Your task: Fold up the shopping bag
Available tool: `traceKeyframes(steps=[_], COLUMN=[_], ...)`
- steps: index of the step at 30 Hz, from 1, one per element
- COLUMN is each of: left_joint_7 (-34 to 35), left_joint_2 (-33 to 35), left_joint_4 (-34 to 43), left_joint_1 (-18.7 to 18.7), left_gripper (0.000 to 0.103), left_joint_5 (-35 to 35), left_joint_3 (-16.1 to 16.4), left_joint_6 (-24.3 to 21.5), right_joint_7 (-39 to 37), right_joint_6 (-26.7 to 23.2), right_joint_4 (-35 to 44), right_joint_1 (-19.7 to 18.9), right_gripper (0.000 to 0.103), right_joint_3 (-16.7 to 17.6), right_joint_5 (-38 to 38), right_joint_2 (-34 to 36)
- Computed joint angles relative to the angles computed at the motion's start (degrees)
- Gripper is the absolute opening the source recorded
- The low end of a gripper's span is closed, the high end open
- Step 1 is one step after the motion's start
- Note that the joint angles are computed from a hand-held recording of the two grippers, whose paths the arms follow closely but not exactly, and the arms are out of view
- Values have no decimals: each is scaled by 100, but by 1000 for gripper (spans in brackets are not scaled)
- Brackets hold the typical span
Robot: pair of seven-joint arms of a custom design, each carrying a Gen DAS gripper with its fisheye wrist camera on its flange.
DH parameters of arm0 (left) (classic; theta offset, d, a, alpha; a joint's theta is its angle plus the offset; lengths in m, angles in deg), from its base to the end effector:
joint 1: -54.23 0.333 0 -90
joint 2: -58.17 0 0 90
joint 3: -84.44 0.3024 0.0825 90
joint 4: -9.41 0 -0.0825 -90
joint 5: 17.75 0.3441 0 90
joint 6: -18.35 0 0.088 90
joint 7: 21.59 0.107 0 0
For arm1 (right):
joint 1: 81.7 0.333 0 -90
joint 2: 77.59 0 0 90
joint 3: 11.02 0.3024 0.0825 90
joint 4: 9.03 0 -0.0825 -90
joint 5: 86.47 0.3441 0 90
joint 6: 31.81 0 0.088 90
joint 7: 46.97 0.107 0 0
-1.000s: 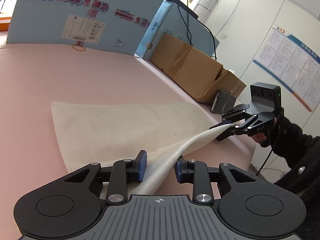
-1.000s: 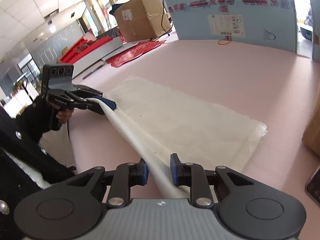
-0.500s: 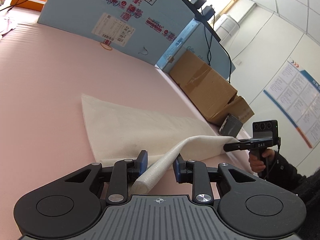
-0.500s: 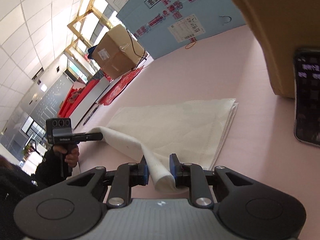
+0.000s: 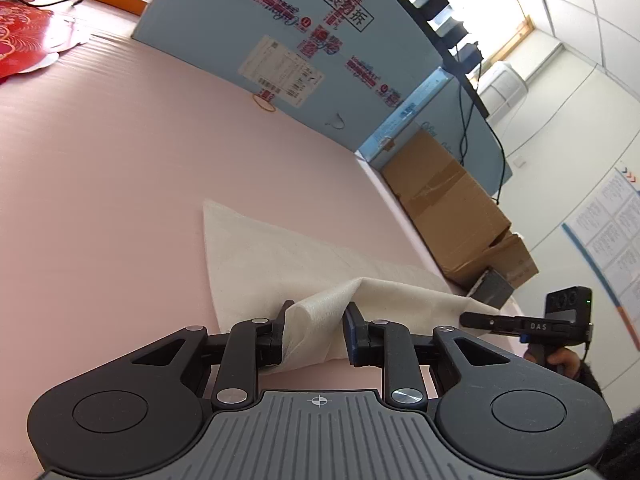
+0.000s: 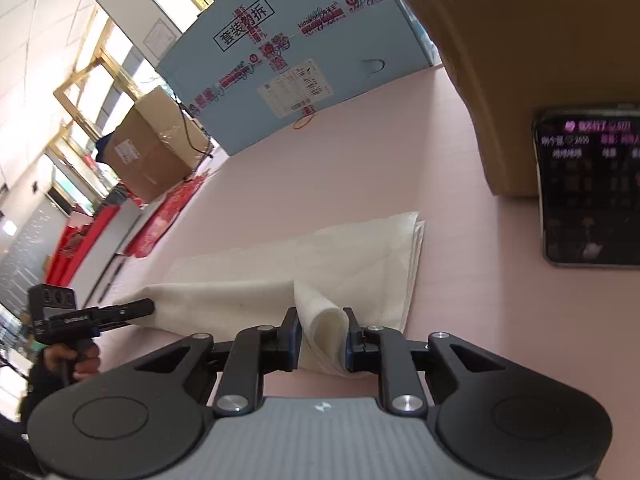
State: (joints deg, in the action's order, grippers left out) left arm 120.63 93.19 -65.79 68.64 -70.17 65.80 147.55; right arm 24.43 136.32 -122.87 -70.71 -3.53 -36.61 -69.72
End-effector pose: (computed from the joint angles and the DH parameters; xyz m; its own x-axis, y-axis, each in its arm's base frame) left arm 0.7114 -0.0132 0.4491 -0.5340 -0.6794 0.5033 -0.7262 0.0636 -0.6846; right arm 0.5716 0.1358 0.4810 0.0581 -0.8669 -0.4950 -0.7389 0.2961 -0.6053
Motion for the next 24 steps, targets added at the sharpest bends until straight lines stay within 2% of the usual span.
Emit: traceKeyframes(steps=[1, 2, 3, 4, 6, 7, 8, 9, 10, 11, 12, 13, 14, 15, 16, 18, 19, 21, 22, 23, 24], left_joint_7=[262, 511, 796, 884, 562, 292, -286, -841, -1187, -1337, -1632, -1530, -1049, -765, -831, -1901, -2420, -2532, -2280, -1866, -1745], left_joint_2=[-281, -503, -766, -916, -954, -930, -912, -930, -979, -1026, -1046, -1068, -1088, -1078, -1032, -773, -505, 189, 459, 579, 650], left_joint_4=[-372, -689, -1138, -1517, -2075, -2314, -2493, -2606, -2677, -2718, -2779, -2864, -3001, -3177, -3339, -3444, -3389, -3216, -3160, -3117, -2944], left_joint_1=[-155, -349, -494, -450, -17, 158, 230, 163, -47, -286, -325, -238, -51, 295, 714, 1637, 2072, 2701, 2871, 2864, 2762], left_gripper=[26, 28, 31, 42, 61, 73, 78, 80, 82, 82, 82, 81, 80, 80, 80, 80, 78, 59, 41, 28, 24], left_joint_5=[143, 244, 577, 1017, 2163, 2746, 3518, 4165, 4549, 4718, 5125, 5200, 4891, 4831, 5166, 6618, 7438, 8303, 8271, 7899, 7758], left_joint_3=[68, 181, 130, -121, -847, -1094, -1142, -989, -686, -383, -275, -366, -658, -1150, -1650, -2651, -3151, -4152, -4522, -4691, -4692], left_joint_6=[497, 943, 1672, 2390, 3602, 4177, 4601, 4862, 5044, 5168, 5309, 5482, 5764, 6188, 6559, 6789, 6713, 6173, 5798, 5502, 5032], right_joint_7=[735, 1383, 2058, 2747, 4078, 4812, 5614, 6393, 6880, 7169, 7452, 7548, 7623, 7680, 7736, 7779, 7819, 7829, 7865, 7903, 7943], right_joint_6=[178, 334, 360, 276, 42, -91, -217, -392, -496, -563, -627, -647, -689, -733, -784, -822, -822, -770, -732, -699, -657], right_joint_4=[-114, -226, -249, -216, -49, 39, 114, 198, 236, 264, 292, 307, 326, 344, 359, 367, 365, 350, 324, 320, 313], right_joint_1=[343, 807, 1243, 1685, 2597, 3065, 3517, 3808, 3910, 3815, 3709, 3781, 3742, 3704, 3600, 3571, 3448, 3352, 3263, 3207, 3070], right_gripper=[24, 29, 30, 30, 36, 46, 54, 56, 56, 56, 56, 56, 56, 56, 56, 56, 56, 56, 56, 56, 56], right_joint_3=[-347, -847, -1347, -1848, -2848, -3349, -3822, -4096, -4169, -4043, -3904, -3966, -3906, -3843, -3711, -3656, -3525, -3446, -3366, -3323, -3204], right_joint_5=[-1004, -2009, -3013, -4018, -6027, -7031, -8036, -9040, -9643, -10007, -10361, -10484, -10605, -10716, -10829, -10963, -11030, -11047, -11084, -11103, -11119], right_joint_2=[-16, -25, 4, 40, 142, 197, 247, 288, 300, 298, 299, 315, 317, 319, 308, 304, 292, 274, 248, 247, 239])
